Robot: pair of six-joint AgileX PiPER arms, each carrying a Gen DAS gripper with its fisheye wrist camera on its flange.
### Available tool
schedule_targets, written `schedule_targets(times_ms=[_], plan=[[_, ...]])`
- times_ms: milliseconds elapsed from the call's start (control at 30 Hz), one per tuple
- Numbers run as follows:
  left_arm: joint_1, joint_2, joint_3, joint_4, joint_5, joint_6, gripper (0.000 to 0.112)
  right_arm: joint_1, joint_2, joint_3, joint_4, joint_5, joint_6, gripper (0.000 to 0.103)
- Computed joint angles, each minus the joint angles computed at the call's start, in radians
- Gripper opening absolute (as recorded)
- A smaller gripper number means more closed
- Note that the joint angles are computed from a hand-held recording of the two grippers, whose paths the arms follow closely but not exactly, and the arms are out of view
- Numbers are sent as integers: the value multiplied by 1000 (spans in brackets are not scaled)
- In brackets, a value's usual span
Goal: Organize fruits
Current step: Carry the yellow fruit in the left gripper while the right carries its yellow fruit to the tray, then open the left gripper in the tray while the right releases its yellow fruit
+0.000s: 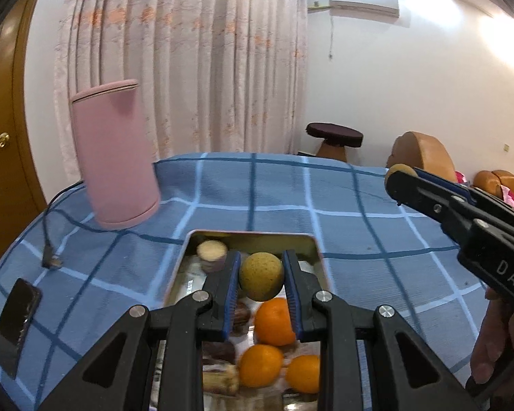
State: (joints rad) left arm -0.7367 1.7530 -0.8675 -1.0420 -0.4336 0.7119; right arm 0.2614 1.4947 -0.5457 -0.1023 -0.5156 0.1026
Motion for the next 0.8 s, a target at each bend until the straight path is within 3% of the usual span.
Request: schedule_targets(times_ms=[333,733,800], plan=[[96,10,31,51,67,-43,27,121,157,-124,94,117,-77,30],[147,70,19,76,152,-56,27,144,303,-221,-52,277,44,31],[147,72,20,67,156,-51,27,142,298,-208,-87,264,76,50]])
